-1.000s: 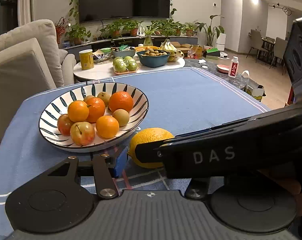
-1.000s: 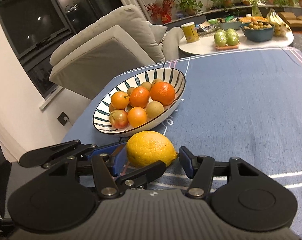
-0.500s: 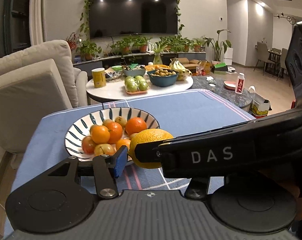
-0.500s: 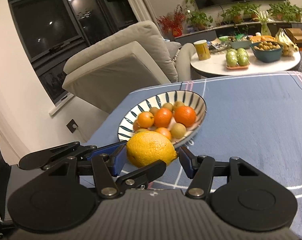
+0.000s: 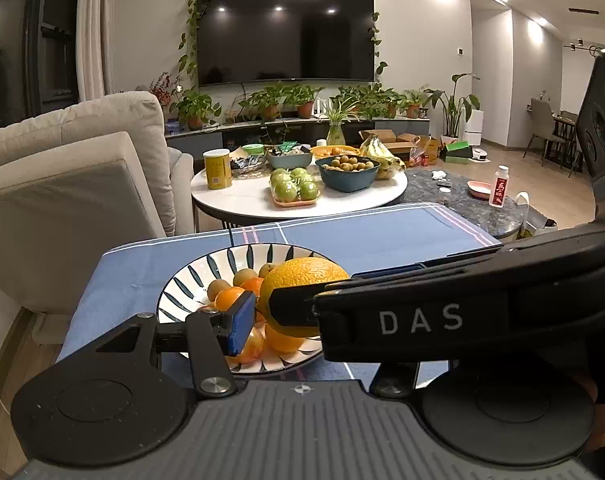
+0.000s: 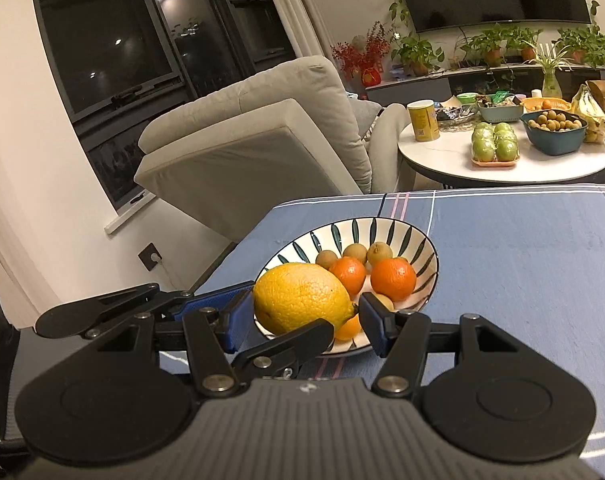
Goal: Organize fruits
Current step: 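Lift the grapefruit with the right tool and carry it over the bowl, then lower the grapefruit into the bowl and open the right tool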
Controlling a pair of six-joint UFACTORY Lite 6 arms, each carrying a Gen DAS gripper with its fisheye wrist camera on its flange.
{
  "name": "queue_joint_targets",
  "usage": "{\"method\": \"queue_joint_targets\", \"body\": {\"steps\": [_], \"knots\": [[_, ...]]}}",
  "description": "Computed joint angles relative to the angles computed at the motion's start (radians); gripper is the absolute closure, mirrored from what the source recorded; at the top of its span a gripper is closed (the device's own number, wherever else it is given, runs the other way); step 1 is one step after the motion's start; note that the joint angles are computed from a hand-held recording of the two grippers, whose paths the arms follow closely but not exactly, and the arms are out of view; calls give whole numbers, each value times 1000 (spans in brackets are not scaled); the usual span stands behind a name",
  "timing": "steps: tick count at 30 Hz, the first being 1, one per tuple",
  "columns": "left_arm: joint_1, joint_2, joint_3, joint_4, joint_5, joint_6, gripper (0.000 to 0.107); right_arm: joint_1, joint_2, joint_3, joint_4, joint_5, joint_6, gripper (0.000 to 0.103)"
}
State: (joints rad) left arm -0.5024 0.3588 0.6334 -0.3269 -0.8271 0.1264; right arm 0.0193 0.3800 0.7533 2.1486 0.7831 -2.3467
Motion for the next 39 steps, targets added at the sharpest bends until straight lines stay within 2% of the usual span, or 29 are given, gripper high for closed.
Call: {"method": "queue_joint_targets", "body": {"steps": [18,29,32,39], "knots": [[93,178,189,91,80,-39,56,23,187,191,-37,-48,76,37],[109,240,269,83,80,-18,56,38,260,278,12,-56,79,37],[117,242,271,83,80,-27,54,53,262,267,99,-57,-1,37],[114,229,251,58,62,-19,48,26,253,256,101,-34,26,37]]}}
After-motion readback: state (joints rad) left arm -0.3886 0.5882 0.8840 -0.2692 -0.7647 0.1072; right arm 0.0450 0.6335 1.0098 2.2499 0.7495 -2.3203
